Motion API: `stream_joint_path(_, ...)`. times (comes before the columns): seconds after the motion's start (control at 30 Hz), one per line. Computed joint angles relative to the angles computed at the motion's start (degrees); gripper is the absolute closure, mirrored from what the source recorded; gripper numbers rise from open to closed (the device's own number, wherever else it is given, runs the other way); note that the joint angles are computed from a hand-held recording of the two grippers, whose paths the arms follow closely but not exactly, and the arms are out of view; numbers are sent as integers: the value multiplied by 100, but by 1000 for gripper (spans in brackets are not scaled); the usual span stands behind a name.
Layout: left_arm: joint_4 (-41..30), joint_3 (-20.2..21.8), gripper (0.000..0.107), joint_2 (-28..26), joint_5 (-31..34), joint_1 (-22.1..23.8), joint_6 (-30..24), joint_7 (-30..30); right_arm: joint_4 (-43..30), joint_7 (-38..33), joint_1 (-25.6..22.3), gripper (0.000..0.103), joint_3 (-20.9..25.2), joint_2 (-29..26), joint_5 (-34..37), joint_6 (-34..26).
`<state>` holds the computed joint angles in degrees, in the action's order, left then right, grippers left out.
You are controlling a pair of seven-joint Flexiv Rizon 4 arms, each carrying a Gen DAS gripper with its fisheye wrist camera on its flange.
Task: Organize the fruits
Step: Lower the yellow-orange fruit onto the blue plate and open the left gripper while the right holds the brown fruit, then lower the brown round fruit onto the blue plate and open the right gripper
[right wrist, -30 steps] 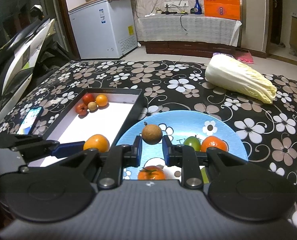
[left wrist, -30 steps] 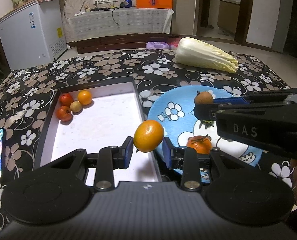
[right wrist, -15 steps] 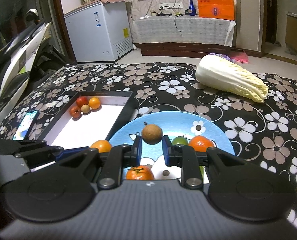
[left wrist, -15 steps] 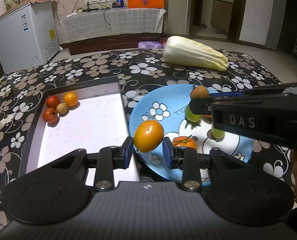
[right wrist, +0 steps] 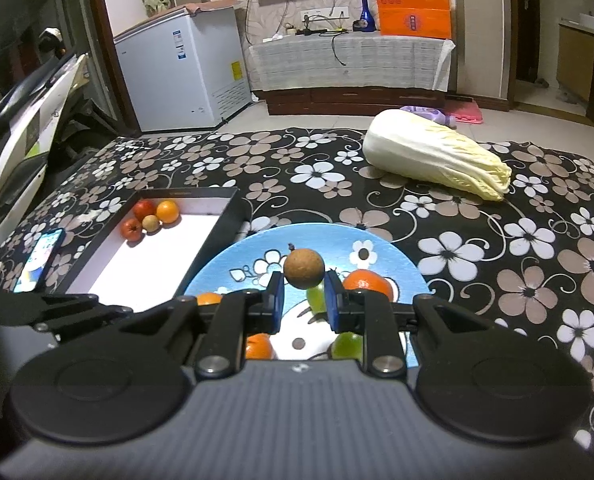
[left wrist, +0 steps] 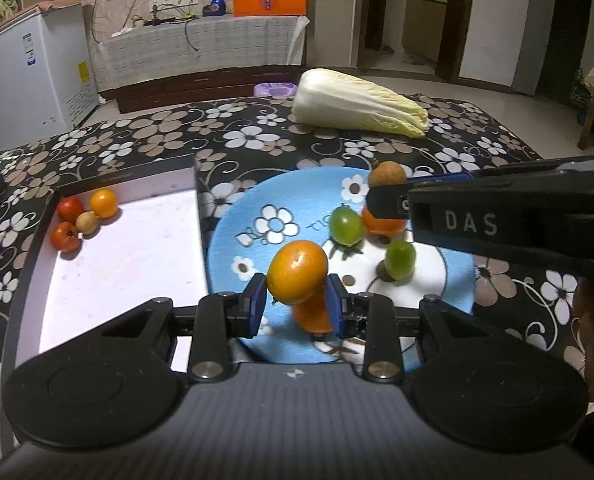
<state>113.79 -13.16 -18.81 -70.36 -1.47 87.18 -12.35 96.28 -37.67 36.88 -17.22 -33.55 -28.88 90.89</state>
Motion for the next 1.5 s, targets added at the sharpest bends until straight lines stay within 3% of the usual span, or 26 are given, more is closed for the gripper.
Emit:
stream_joint_path(0.4, -280, -204, 70, -238, -217, -19, 7, 162, 172, 66, 118, 78, -246, 77, 57, 109)
stream_joint_path(0.8, -466, -195, 69, -324, -875, -263, -23, 862, 315, 65, 239, 78, -445, 135, 173, 170)
stream_joint_path(1.17, -501, 162, 68, -234, -1459, -609, -212, 1389, 320, 12, 243, 78, -437, 135, 235, 164)
stream_joint_path(1.27, -429, 303, 68, -150, -1386, -634, -393, 1288, 310, 21, 243, 78, -427, 125, 238, 142)
stream_joint_path(1.5, -339, 540, 68, 38, -1675, -662, -568, 1551, 95, -124, -82, 78, 61, 60, 154, -105)
